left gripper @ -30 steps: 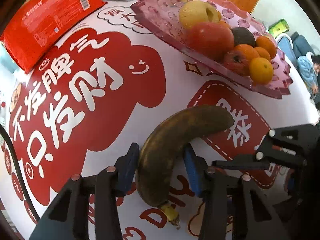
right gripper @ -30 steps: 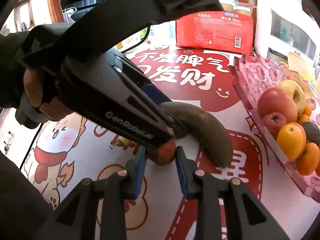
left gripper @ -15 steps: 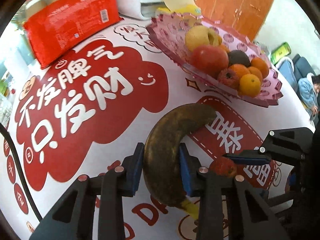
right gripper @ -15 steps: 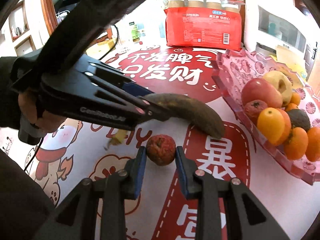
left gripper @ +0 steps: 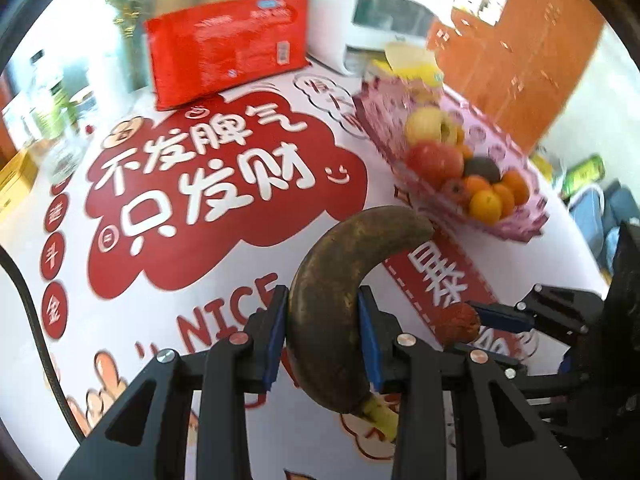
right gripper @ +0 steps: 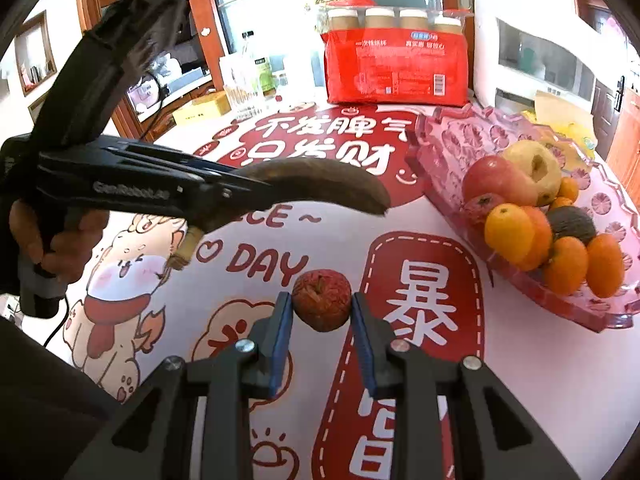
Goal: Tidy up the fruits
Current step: 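Carry banana and lychee into the pink bowl and open both grippers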
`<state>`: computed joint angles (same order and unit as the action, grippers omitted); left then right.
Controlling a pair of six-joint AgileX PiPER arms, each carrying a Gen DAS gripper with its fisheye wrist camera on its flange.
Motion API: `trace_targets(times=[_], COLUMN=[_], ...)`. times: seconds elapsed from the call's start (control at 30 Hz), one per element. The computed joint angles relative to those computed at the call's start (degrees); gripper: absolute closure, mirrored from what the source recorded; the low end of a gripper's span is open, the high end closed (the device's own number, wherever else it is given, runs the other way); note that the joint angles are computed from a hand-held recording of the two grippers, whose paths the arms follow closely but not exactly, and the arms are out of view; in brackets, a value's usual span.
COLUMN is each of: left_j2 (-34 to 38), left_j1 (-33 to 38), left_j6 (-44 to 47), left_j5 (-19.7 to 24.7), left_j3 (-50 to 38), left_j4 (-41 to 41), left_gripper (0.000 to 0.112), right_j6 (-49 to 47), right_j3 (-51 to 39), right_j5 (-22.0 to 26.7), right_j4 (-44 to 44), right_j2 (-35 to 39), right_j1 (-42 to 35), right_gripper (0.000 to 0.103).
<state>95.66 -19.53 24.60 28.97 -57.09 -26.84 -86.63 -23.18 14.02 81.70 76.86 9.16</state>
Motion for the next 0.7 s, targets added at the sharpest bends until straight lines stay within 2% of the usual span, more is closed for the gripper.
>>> trace_targets(times=[0.13, 0.27, 0.5, 0.7], left_j2=[-5.7, -10.1, -9.8, -5.8], left_j1=[0.0, -2.0, -7.4, -12.3], left_j6=[-2.7, -8.3, -21.3, -32.2], left_j5=[0.5, 1.1, 4.5, 4.1], left_j3=[1.5, 1.3, -5.3, -11.0], left_j4=[-1.3, 1.7, 9.3, 13.6], left_gripper=[0.081, 0.08, 0.08, 0.08], right_j6=[8.3, 14.6, 15.3, 9.6], right_j3=[0.6, 0.5, -2.4, -6.6], right_j5=[1.6, 5.3, 14.6, 22.6], right_j4=[-8.9, -16.9, -23.3, -23.9], right_j2=[-4.6, -9.1, -12.4, -10.6], right_j1=[-1.8, -6.3, -20.2, -33.3], right_gripper=[0.073, 0.073, 0.073, 0.073])
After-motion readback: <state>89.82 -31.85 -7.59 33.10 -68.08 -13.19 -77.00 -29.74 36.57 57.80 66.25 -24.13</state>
